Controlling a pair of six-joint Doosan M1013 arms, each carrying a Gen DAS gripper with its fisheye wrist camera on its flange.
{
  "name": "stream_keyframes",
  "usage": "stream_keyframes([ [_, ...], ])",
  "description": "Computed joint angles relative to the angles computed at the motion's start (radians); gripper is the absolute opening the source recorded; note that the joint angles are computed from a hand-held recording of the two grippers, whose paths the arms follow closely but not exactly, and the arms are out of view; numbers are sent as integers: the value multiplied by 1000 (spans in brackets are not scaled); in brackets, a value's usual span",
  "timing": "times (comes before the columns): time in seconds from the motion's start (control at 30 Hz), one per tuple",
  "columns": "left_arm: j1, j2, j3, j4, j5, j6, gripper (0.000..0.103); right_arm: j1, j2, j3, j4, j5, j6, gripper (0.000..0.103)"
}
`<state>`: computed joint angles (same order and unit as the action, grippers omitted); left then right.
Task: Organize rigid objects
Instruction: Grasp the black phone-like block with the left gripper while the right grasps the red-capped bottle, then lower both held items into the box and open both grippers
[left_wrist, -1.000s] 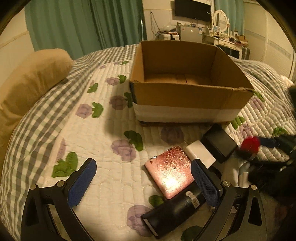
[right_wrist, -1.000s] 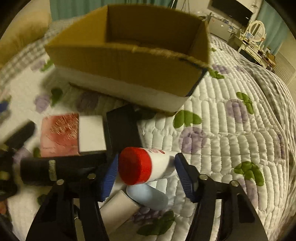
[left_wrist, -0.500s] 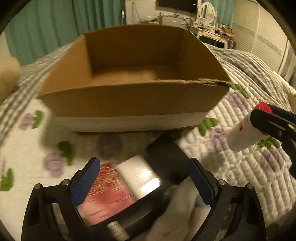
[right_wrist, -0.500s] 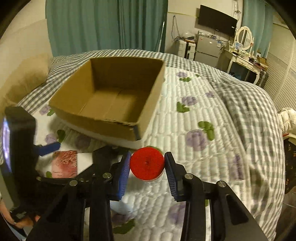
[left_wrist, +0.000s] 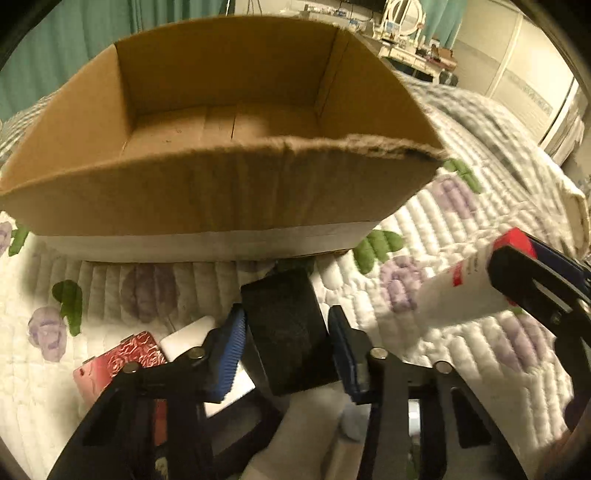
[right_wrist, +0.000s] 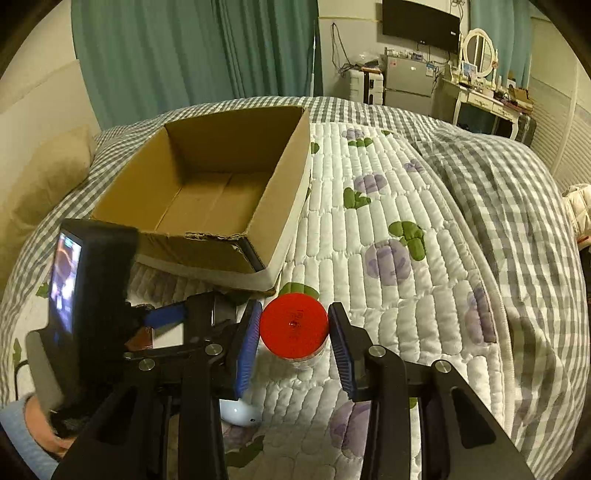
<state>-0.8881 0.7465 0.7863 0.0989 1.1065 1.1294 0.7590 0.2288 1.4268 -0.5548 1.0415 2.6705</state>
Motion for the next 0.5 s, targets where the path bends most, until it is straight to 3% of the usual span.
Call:
stream_keyframes([
  [0.37, -29, -165, 171, 161, -174, -62, 41, 54, -11, -73, -134, 39, 10, 36],
  [0.5, -22, -202, 162, 222, -210, -59, 41, 66, -3, -145, -169, 48, -33, 36],
])
